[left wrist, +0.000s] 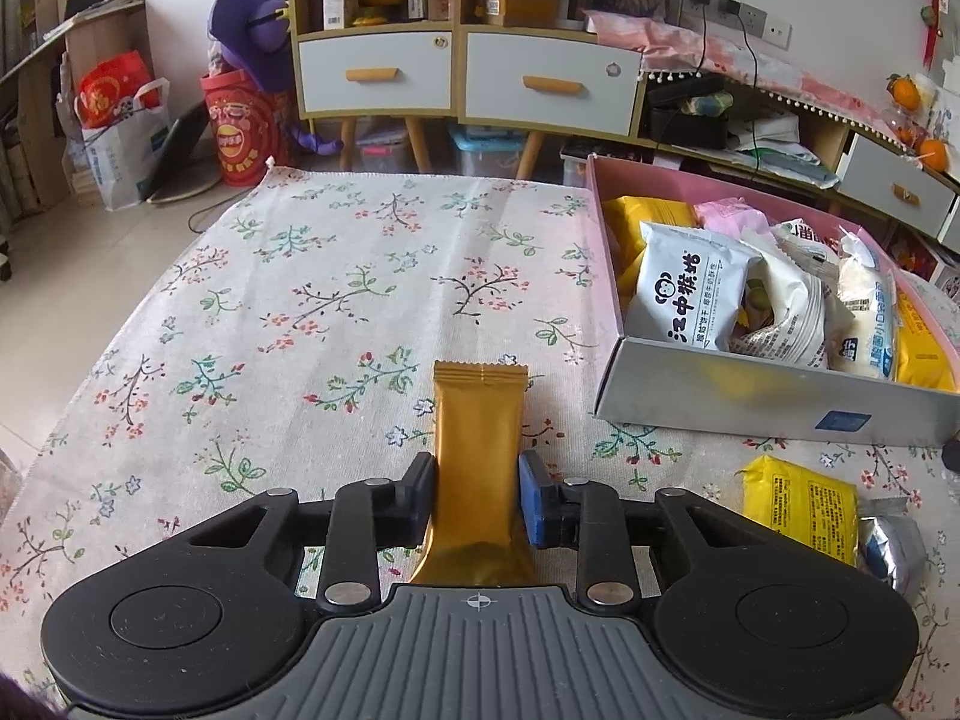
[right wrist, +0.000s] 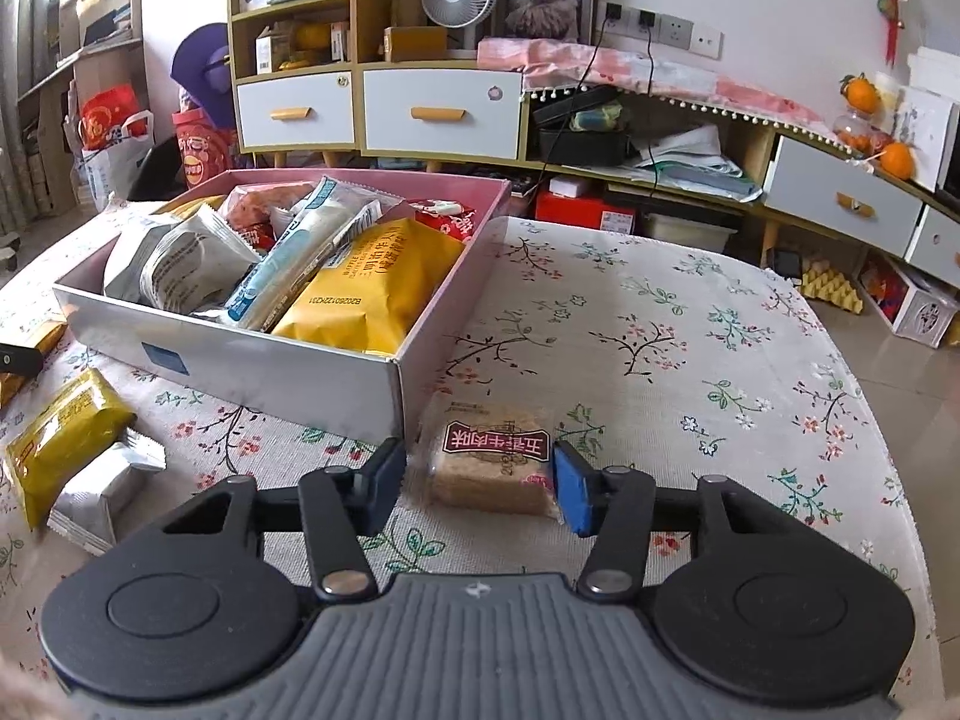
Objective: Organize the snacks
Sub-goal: 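Grasp the gold wafer bar with the left tool while the right tool grasps the brown-labelled bread pack, then carry the gold bar and bread pack into the pink box with both tools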
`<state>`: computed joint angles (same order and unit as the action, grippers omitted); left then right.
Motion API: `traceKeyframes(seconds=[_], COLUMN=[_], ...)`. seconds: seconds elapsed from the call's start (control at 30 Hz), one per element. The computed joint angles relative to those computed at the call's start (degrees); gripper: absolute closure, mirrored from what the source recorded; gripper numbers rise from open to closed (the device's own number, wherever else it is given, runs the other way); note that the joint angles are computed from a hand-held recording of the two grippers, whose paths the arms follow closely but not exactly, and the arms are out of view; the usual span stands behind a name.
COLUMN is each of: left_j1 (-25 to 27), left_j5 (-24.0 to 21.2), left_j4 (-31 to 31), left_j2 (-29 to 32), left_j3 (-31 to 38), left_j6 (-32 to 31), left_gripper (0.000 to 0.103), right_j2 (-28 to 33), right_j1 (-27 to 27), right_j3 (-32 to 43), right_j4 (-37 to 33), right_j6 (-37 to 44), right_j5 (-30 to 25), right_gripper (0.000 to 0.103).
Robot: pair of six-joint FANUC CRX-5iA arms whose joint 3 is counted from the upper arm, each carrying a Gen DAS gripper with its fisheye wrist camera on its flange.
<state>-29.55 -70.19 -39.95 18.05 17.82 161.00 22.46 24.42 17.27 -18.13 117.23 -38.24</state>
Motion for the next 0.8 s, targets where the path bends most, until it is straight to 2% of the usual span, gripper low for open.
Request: traceKeyframes(seconds=[0.17,0.8], left_j1=[0.31,-0.29], left_j5=[1.22,3.26], left_j4=[0.82,0.32], left_j2=[-0.56,-3.13], left_j3=[-0.66,-1.75], left_j6=[0.30,3.50], left_gripper=[0.077,0.077], right_j2=[0.45,-0.53], right_j1=[-0.33,-0.31], right_j3=[1.07,0.40], right_j4=[-0.03,2.48], right_j6=[-1.68,-7.68], right_j5=[-0.99,0.30], right_gripper=[0.063,0.064])
